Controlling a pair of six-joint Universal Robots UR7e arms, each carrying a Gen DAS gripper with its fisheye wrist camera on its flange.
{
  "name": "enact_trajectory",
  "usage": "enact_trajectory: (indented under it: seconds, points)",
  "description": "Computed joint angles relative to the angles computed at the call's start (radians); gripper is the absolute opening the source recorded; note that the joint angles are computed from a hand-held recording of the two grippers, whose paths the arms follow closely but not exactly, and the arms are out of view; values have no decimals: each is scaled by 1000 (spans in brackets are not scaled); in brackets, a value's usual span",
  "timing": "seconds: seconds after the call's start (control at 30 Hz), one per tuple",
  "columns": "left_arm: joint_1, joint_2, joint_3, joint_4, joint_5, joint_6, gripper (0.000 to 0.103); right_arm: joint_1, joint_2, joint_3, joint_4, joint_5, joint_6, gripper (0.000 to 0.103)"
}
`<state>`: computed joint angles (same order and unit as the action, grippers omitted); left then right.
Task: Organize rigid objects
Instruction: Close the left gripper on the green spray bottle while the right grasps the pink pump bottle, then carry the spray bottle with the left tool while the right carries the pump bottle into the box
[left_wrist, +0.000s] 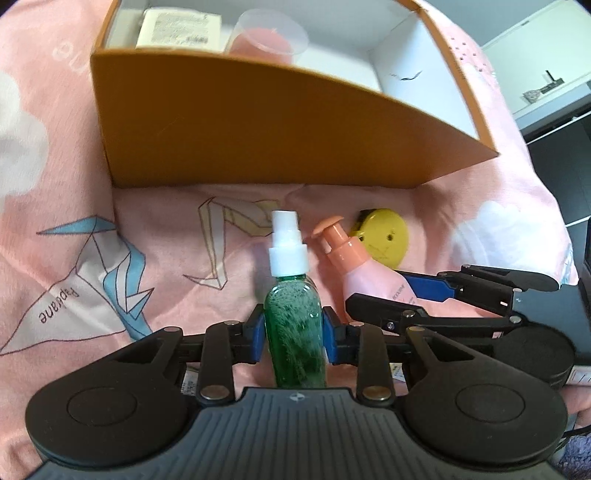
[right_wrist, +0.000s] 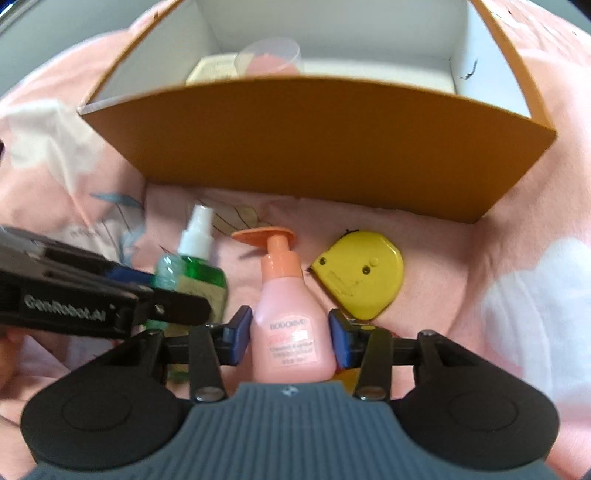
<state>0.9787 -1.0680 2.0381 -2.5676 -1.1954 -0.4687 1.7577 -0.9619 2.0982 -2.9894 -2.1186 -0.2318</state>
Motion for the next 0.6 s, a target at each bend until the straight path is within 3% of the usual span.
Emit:
enact_trajectory:
  seconds: [0.33,0.6]
  points:
    - [-49,-45,39,-44,44,62,33,12,-83,62,-52,63,78,44]
    - [-90,-99,60,-86,55,109,33,44,-129,98,-138,61,59,44]
